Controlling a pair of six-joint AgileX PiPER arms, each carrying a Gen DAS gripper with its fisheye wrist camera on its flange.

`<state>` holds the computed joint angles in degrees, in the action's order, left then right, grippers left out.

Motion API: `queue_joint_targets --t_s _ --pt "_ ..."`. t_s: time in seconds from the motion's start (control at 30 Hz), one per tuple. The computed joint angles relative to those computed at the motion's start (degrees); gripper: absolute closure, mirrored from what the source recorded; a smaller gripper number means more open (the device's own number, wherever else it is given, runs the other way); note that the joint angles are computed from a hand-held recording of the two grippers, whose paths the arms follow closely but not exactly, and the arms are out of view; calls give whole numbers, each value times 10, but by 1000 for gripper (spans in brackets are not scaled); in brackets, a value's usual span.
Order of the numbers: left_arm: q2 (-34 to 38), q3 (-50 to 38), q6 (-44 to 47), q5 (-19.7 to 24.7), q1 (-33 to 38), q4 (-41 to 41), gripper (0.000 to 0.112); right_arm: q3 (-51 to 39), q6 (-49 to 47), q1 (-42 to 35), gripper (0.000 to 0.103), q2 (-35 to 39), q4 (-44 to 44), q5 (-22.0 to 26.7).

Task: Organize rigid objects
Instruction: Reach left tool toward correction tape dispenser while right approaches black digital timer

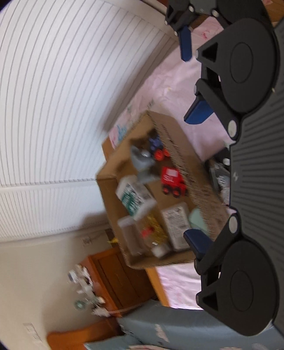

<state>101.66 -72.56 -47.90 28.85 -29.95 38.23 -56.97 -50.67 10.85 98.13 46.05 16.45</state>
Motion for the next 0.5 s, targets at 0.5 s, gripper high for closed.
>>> queue_joint_targets --t_s 0.5 --pt "82 34 -352 17 -27 193 11 23 -140 -32 0 29 153 -7"
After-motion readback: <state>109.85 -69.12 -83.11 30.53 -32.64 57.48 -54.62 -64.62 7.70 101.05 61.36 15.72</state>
